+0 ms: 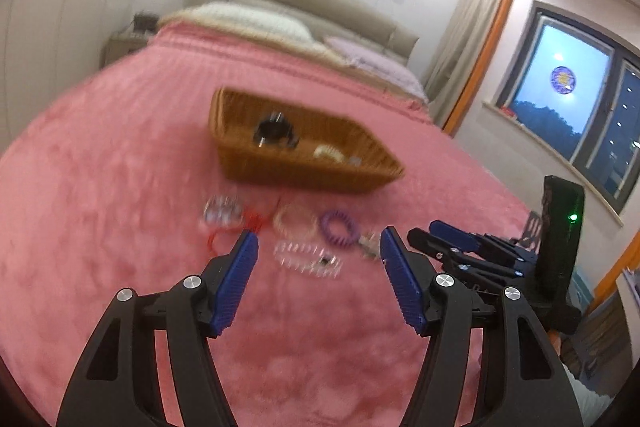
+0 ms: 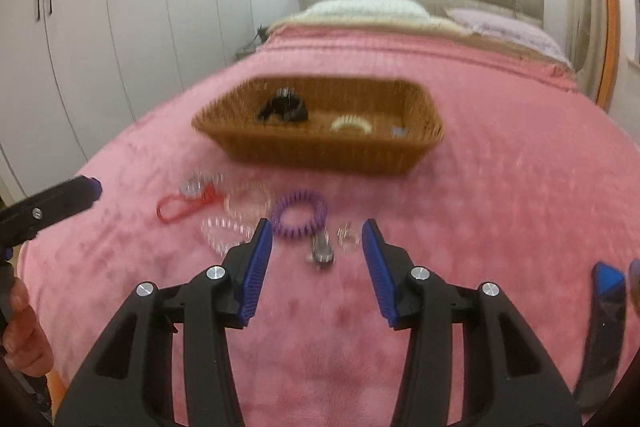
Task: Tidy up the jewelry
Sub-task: 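Lift both open tools away from the basket, then grasp clear bead bracelet with left tool while right tool grasps another silver clip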
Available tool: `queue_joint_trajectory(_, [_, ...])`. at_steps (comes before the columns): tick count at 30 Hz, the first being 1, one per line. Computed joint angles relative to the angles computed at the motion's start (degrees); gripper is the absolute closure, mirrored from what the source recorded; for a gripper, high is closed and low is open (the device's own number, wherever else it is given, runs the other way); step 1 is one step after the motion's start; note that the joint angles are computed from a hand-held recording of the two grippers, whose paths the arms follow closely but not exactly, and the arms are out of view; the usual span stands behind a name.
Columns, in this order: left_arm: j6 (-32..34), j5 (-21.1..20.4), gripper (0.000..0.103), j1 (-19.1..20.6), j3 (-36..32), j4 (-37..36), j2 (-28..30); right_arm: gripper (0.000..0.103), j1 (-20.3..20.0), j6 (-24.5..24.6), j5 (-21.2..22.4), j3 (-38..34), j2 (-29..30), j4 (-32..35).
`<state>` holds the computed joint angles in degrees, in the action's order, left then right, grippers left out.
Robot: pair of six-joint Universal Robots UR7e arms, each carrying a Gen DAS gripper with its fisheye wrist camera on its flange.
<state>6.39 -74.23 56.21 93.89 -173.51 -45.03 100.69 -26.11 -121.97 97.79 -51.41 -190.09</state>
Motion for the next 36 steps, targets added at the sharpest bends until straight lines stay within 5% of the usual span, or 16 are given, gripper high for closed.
queue_joint_trajectory(12, [-6.91, 0.67, 0.057, 3.37, -12.6, 18.62, 7.43, 0.07, -2.45, 7.32, -0.82, -3.41, 1.48, 12.6])
queue_joint_trajectory(18, [-5.66, 4.31, 0.058, 2.63, -16.81, 20.63, 10.68, 0.07, -2.27, 8.35, -1.53, -7.25, 3.26, 16.86])
queue_joint_trajectory(25, [-3.82, 10.23, 0.078, 1.34, -18.45, 20.32, 12.6, 0.082, -2.12, 8.46, -2.83, -8.67, 4.46, 17.19])
queue_joint_trajectory(28, [-3.14, 9.05, 0.097, 1.34, -17.61, 20.57, 11.96, 0.083, -1.89, 8.18, -3.39, -8.01, 4.3, 15.91])
queue_joint_trajectory(33, [-2.77, 7.16, 0.097, 1.18, -14.49, 18.5, 10.09, 0.082, -1.7, 10.25, -3.76, -4.53, 1.9, 14.16])
queue_joint_trajectory(36, [-1.47, 1.72, 0.097, 1.54, -9.41, 12.04, 7.27, 0.082, -1.77, 11.27, -3.03, -1.51, -0.11, 12.56])
